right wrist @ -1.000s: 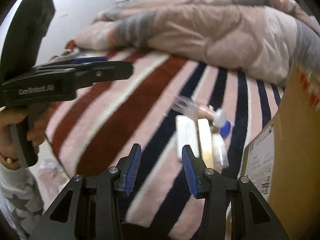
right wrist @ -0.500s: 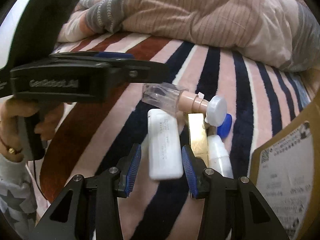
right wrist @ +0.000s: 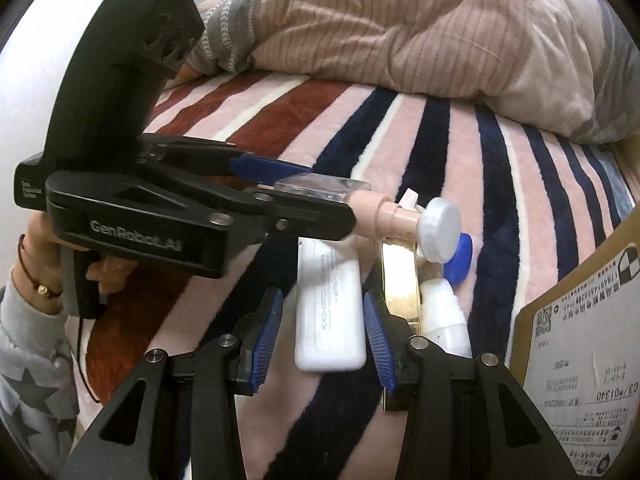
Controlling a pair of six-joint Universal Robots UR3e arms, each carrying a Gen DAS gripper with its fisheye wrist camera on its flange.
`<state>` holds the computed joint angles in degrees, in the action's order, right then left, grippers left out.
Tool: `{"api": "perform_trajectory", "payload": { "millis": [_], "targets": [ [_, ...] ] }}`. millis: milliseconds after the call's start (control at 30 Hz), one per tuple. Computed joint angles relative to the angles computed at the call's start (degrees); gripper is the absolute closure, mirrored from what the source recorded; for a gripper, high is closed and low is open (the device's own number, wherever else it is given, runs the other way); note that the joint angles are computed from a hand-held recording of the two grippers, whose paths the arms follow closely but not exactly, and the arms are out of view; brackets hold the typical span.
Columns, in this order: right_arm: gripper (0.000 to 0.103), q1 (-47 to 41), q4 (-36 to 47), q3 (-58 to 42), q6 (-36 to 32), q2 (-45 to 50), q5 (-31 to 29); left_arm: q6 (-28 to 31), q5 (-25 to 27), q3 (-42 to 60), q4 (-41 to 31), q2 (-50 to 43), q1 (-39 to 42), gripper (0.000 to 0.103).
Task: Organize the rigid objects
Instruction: 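Grasp the clear pink-capped bottle with the left gripper while the right grasps the white tube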
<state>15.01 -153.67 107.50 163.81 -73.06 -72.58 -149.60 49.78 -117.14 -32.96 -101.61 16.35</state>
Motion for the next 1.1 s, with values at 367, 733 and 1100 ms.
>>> {"api": "perform_trajectory", "payload": {
  "millis": [367,733,1100],
  "targets": [
    [0.058,2.0,-1.55,-0.39,-0.22,0.97,-2.44,-3.94,0.87,-0.53,4.86,-2.35,-0.34,0.046],
    [0.057,-0.82,6.0,-0.9,-0.39,-1.51,3.65,2.49,3.18,-10.6,-5.82,13.48,5.68,0.047],
    [0.071,2.19,2.82,-3.83,1.87,2.15,-2.35,0.35,2.99,-11.7,-0.91,11.02,4.88,0.049]
  ]
}}
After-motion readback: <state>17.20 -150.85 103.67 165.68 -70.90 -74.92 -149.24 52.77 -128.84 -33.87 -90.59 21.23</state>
